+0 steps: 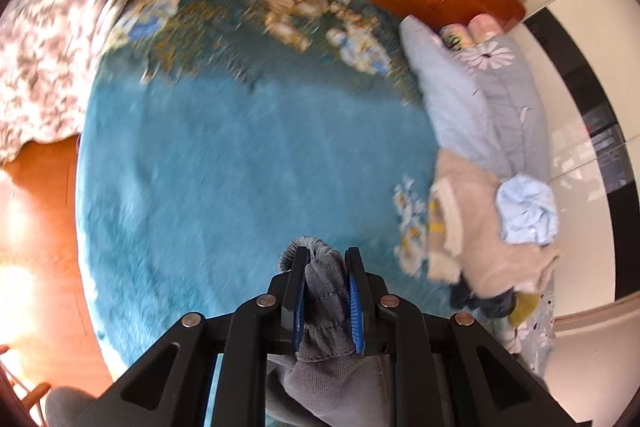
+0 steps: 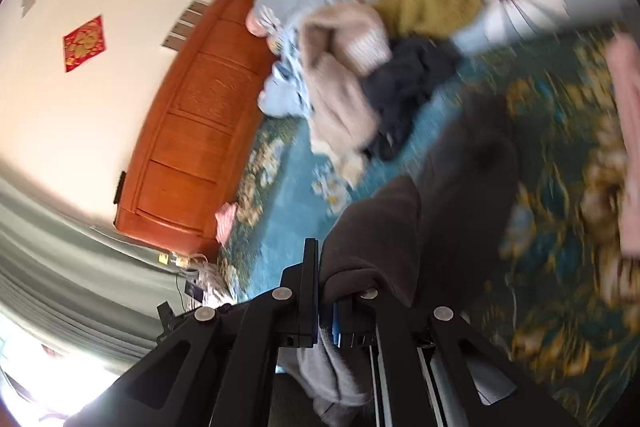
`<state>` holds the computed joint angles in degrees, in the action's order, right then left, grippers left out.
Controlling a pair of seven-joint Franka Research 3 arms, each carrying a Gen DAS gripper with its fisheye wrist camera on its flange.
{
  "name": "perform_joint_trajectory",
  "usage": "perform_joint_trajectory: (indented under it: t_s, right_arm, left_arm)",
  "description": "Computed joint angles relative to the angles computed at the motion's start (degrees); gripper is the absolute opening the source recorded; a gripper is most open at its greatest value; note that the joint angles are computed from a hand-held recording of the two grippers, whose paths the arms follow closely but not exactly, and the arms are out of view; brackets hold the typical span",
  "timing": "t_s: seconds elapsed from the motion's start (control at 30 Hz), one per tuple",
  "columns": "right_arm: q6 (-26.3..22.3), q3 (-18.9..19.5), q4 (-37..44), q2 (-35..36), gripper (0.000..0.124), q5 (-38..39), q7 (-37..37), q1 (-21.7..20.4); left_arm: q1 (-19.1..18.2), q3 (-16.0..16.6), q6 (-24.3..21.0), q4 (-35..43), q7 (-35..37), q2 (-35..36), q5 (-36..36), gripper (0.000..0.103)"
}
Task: Fold clothes
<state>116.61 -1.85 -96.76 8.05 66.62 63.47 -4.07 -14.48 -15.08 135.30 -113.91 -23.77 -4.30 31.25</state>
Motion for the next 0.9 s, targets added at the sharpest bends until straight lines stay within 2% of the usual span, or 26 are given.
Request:
perform_joint_trajectory:
  t_s: [0.1,0.17,0.27,0.33,0.47,0.57,0.63,0.73,0.77,0.83,0.9]
  right_arm:
    - [4.22,0.88,6.98,5.51,0.004,4.39,-0.29,-0.35]
    - [6.13,1.63,12.31,10.84,0.005,2.73,4.96,-0.52]
    - [4.41,2.37,18.69,19.08,0.006,-3.44,15.79,-0.81]
    - [2.23,2.39,22.82,23.95,0.006,-8.81,22.51,-0.52]
    - [-0.28,3.6,24.3,27.09,0.008,-15.49,26.63,-1.02]
    - [-1.28,5.53,23.56,27.11,0.011,-16.55,26.22,-3.03]
    - [-2.25,6.24,22.18,26.29,0.024,-17.17,24.89,-3.88]
    - [-2.8,6.79,17.62,23.38,0.045,-17.29,20.67,-4.18]
    - [-3.02,6.83,16.11,22.4,0.049,-17.2,19.31,-4.07]
    - [-3.87,6.89,14.71,21.81,0.05,-16.89,17.01,-3.63]
    - [-4.45,6.88,14.16,21.78,0.05,-17.19,15.65,-2.58]
  left_arm:
    - [0.76,0.89,-2.01,4.43,3.31,2.75,0.6,0.019]
    - [1.04,1.68,-3.26,6.83,7.13,5.77,-1.84,0.02]
    - [1.45,2.54,-2.67,7.4,11.94,9.48,-8.82,0.02]
    - [1.19,2.73,-2.18,7.32,12.98,11.11,-10.72,0.02]
    - [0.35,3.24,-2.54,7.29,13.03,12.32,-11.2,0.023]
    - [0.44,3.52,-0.7,5.75,12.8,11.42,-11.68,0.024]
    - [0.36,3.47,-1.26,5.97,13.07,11.16,-11.92,0.028]
    - [0.2,3.35,-0.64,5.34,12.16,10.52,-12.06,0.045]
    - [0.22,3.24,0.51,4.69,11.74,10.21,-12.7,0.056]
    - [0.1,3.03,3.03,3.36,10.65,9.59,-13.29,0.058]
    - [-0.6,2.69,0.5,4.62,9.77,9.81,-11.99,0.059]
